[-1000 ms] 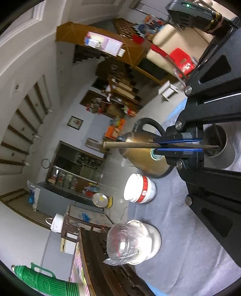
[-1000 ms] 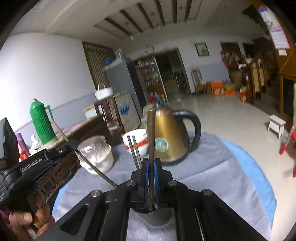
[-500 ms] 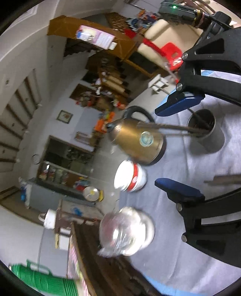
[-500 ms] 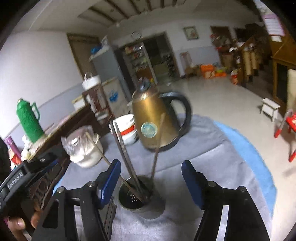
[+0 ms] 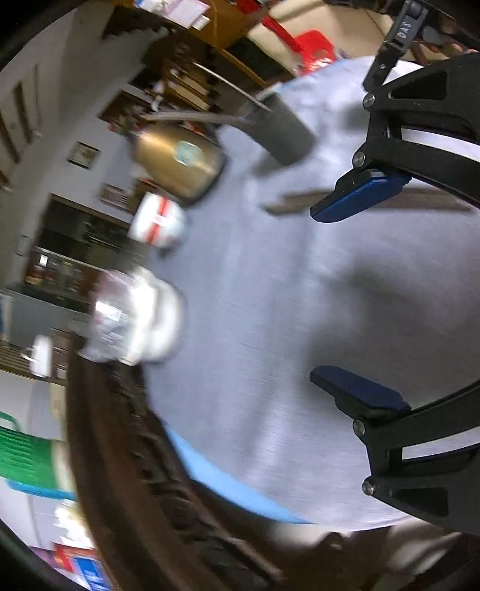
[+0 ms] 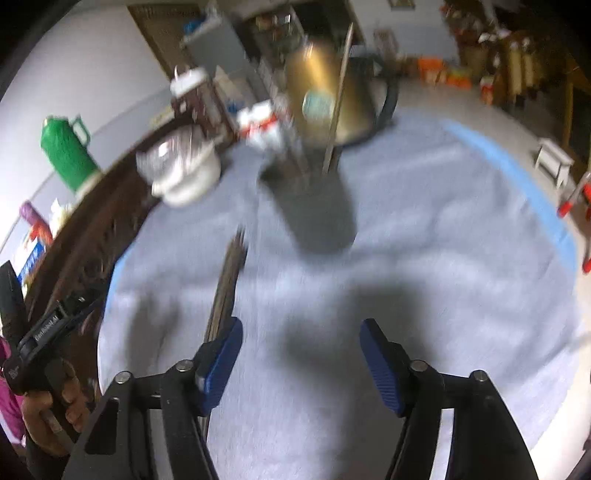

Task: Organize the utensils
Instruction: 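Withdraw both open tools from the holder toward the chopsticks, then grasp a dark chopstick with the right tool while the left tool grasps another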

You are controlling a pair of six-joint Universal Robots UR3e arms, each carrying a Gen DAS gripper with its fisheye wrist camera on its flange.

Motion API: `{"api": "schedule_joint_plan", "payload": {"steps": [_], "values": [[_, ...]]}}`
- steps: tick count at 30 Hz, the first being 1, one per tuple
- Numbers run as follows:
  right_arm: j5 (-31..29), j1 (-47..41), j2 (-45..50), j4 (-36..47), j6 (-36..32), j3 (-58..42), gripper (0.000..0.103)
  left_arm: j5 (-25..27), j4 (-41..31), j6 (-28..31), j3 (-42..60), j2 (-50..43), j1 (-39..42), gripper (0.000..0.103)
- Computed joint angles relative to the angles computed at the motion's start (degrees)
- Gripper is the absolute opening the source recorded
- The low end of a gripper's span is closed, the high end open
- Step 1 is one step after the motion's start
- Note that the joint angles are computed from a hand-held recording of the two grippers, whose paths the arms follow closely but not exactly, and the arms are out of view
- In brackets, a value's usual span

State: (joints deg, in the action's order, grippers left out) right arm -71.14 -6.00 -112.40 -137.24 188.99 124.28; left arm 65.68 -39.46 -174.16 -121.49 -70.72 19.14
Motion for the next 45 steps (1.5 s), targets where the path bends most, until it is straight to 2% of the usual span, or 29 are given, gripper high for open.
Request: {"api": "schedule_joint_plan", "payload": {"steps": [2,8,15,18,22,24,25,27,28,33,36,39,40,45], "values": [[0.8,2.2,3.7,-1.1,1.3,-0.1,0.044,-0.2,-2.3,1.5,-3.1,2.3,1.7,0.08],[3.3,6.0,14.0,-5.5,4.7,-4.6,0.039,-2.7,-8.6,5.7,-7.5,8.5,5.9,0.08],[-1.6,12.8,28.9,-6.1,7.8,-18.8,0.038,-3.0,-9.7,6.5,-8.1,9.5,6.1,0.08],[-3.9,14.9,34.2,-3.3,8.0,-24.6,0.031,-2.7,-9.4,6.2,-7.7,8.7,5.0,0.08],[-5.8,15.5,34.4,1.2,5.8,-27.7,0.027,-2.4,-8.8,6.1,-7.3,8.1,4.1,0.08],[-9.7,15.5,33.5,3.9,5.3,-28.2,0.02,-2.4,-8.7,5.9,-7.0,7.5,3.7,0.08],[-8.5,14.0,32.3,3.7,4.8,-26.6,0.016,-2.4,-8.4,5.8,-7.0,7.4,3.5,0.08],[-3.2,10.6,29.7,2.6,3.1,-22.9,0.017,-1.8,-7.4,4.9,-6.3,5.9,2.1,0.08],[-2.6,9.6,28.6,2.0,3.2,-21.5,0.021,-1.5,-7.1,4.6,-5.7,5.1,1.3,0.08],[1.0,5.3,25.6,1.4,4.2,-17.9,0.021,1.2,-3.0,1.9,0.2,-2.8,-6.1,0.08],[1.3,5.2,27.0,0.6,5.8,-18.9,0.021,2.5,-2.2,0.8,2.5,-5.1,-8.5,0.08],[-1.6,6.9,29.8,2.5,5.8,-23.0,0.017,2.9,-2.6,0.7,3.5,-5.9,-9.3,0.08],[-3.5,8.2,31.0,5.0,4.4,-25.8,0.011,3.1,-3.2,0.9,4.1,-6.4,-9.5,0.08],[-6.4,9.6,32.6,16.2,-6.2,-33.0,0.012,3.6,-7.0,1.0,9.8,-11.2,-11.2,0.08]]}}
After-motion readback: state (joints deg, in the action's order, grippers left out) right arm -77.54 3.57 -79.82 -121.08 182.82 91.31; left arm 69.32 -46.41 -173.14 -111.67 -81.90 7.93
